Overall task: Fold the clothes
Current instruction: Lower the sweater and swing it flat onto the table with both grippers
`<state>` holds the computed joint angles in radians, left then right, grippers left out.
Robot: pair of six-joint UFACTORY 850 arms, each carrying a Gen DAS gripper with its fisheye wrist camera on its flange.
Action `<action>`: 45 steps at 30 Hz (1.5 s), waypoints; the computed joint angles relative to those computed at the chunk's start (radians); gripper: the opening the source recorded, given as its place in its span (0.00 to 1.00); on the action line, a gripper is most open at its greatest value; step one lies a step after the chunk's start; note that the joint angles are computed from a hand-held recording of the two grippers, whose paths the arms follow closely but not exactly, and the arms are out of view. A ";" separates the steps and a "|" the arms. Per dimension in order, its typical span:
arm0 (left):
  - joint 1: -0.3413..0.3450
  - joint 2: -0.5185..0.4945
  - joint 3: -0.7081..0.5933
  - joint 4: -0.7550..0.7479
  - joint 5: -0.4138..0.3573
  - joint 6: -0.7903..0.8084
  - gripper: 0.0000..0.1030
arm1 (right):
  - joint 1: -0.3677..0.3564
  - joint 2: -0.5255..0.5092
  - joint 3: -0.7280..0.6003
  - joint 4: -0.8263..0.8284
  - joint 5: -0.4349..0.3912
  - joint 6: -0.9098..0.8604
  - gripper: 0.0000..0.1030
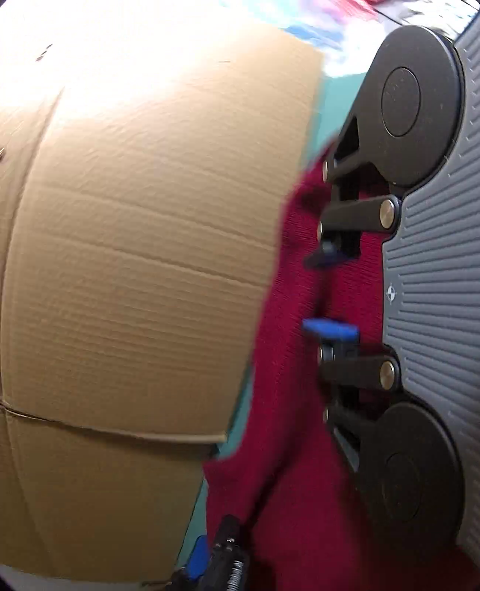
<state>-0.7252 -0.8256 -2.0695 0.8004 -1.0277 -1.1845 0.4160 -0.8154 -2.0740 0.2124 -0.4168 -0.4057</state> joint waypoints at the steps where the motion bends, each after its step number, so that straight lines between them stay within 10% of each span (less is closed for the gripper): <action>1: -0.018 0.042 0.065 0.000 0.026 0.001 0.47 | -0.011 0.021 0.027 0.050 -0.026 -0.032 0.48; 10: -0.159 0.171 0.331 0.020 -0.071 -0.125 0.50 | -0.104 0.287 0.384 0.300 -0.072 -0.081 0.16; 20: -0.247 0.282 0.466 0.059 -0.324 -0.241 0.57 | -0.079 0.706 0.821 0.211 -0.126 -0.126 0.26; 29: -0.403 0.381 0.514 -0.005 -0.167 -0.350 0.61 | -0.169 0.953 1.010 0.169 -0.319 -0.030 0.44; 40: -0.529 0.242 0.354 -0.230 -0.165 -0.569 0.79 | -0.185 0.980 1.155 0.321 -0.363 -0.106 0.53; 45: -0.524 0.144 0.238 -0.252 -0.211 -0.610 0.68 | -0.203 0.966 1.176 0.476 -0.318 -0.219 0.59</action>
<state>-1.2494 -0.6816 -1.8316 0.5482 -1.2391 -1.7945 0.2129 0.1510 -0.8975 0.6886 -0.7347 -0.6250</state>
